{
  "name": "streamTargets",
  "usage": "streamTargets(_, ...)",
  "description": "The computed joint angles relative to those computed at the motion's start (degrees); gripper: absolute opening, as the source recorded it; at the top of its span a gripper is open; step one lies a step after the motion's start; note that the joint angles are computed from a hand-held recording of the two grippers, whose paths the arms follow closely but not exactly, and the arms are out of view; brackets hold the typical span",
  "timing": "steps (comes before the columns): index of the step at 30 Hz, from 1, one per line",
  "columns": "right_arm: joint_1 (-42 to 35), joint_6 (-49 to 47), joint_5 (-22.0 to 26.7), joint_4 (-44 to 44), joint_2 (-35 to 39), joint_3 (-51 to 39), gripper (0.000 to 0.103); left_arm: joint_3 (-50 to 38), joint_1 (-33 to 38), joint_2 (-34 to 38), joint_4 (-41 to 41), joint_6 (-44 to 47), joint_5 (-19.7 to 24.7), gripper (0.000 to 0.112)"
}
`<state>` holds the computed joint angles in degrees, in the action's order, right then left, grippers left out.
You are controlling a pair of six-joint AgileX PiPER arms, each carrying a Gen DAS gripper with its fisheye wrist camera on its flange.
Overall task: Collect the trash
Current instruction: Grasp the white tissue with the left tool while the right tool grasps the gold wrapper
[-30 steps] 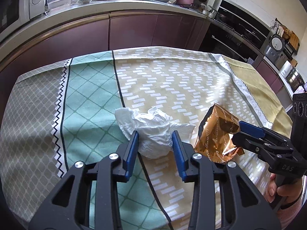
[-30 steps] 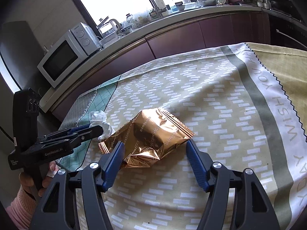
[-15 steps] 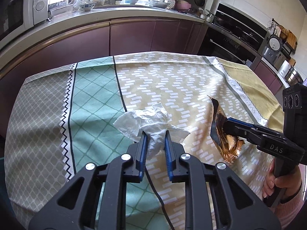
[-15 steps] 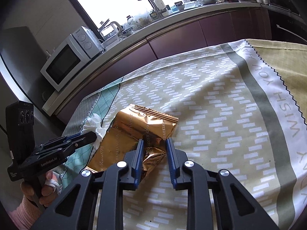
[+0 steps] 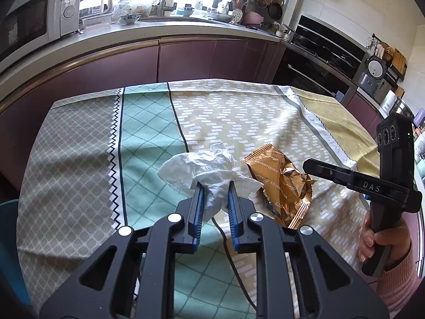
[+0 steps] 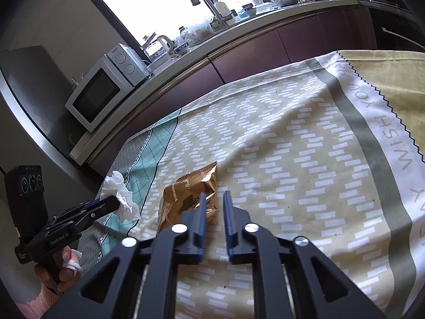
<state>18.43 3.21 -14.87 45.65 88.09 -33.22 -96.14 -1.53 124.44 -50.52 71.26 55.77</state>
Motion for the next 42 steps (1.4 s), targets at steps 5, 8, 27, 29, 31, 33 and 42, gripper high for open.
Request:
streamTargets(5, 2.4, -8.69, -0.4, 8.87, 0.47, -1.3, 0.04, 1.15, 1.04, -0.59, -0.53, 1.2, 0.47, 0.017)
streamTargets(8, 3.34, -15.39, 0.54, 14.77, 2.24, -3.18, 0.033, 2.01, 1.32, -1.04, -0.83, 2.06, 0.33, 0.017)
streamTargets(27, 6.2, 14.08, -5.21, -10.45, -0.35, 2.51, 0.011, 6.59, 4.83, -4.39, -2.84, 6.86, 1.39, 0.017)
streamTargets(29, 6.66, 13.92, -5.24, -10.57, -0.47, 2.19, 0.011, 6.98, 5.27, -4.75, -3.11, 7.34, 1.58, 0.017)
streamTargets(31, 7.22, 13.46, -5.37, -10.08, -0.49, 1.83, 0.011, 7.02, 5.74, -4.92, -3.25, 7.63, 1.93, 0.017)
streamTargets(33, 7.68, 13.4, -5.56, -10.1, -0.47, 1.6, 0.011, 7.23, 6.25, -5.14, -3.48, 8.11, 2.15, 0.017)
streamTargets(42, 9.07, 14.24, -5.68, -11.24, 0.6, -0.29, 0.011, 9.5, 9.2, -7.28, -5.14, 11.22, 3.07, 0.017)
